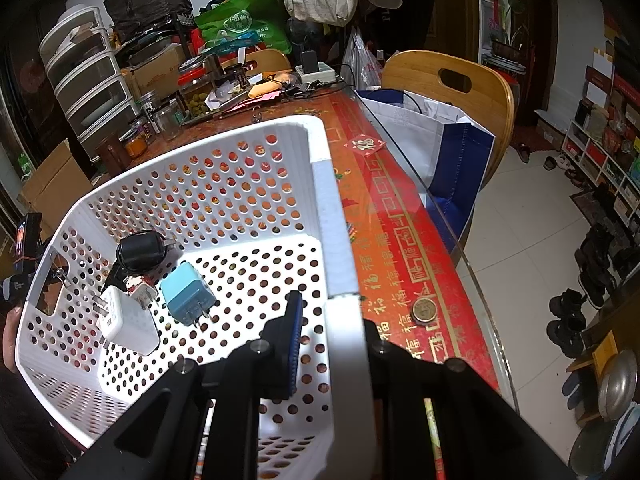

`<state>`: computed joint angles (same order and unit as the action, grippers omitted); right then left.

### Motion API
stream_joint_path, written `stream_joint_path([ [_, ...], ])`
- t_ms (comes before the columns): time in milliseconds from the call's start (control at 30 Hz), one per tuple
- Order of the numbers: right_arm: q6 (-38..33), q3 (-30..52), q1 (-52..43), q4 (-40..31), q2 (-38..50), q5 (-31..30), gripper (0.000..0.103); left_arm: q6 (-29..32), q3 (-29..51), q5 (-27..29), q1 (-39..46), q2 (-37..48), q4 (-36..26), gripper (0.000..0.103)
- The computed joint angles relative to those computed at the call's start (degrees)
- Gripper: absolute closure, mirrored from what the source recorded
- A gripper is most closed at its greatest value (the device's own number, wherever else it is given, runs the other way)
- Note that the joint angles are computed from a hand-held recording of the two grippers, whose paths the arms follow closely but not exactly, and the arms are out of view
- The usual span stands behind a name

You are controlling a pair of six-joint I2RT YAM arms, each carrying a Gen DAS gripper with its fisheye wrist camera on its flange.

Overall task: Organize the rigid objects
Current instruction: 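Grasp the flat white adapter with the left gripper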

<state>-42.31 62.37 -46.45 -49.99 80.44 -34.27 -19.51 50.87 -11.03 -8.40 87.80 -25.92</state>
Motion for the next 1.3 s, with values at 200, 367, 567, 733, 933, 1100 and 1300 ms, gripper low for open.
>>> stream_joint_path([
  [200,0.01,0.05,0.0,-0.08,0.02,0.01,0.086,0.91,0.83,-4.44,-0.25,-5.77,-1.9,0.061],
  [367,-0.12,0.07,-0.1,-0.09,0.1,-0.13,0.086,2.47,3.7,-10.97,0.7,-11.74,-6.19,0.06],
  [567,-0.35,0.09,-0.24,-0.11,0.19,-0.13,0.086,4.19,5.52,-14.99,-1.48,-17.94,-9.9,0.06],
  [733,-0.39,0.13,-0.23,-0.15,0.2,-0.1,0.086,2.59,7.3,-16.84,-6.21,-20.24,-13.65,0.06],
  [933,-0.45,0.11,-0.23,-0.17,0.21,-0.13,0.086,-2.19,10.83,-21.38,-15.59,-19.21,-18.28,0.06],
  [1100,-0.43,0.1,-0.21,-0.16,0.19,-0.09,0.086,-4.94,13.59,-24.59,-21.93,-17.95,-20.85,0.06],
  [1300,-0.5,0.05,-0.17,-0.26,0.04,-0.15,0.086,-8.1,17.99,-28.36,-29.25,-14.93,-24.79,0.06],
])
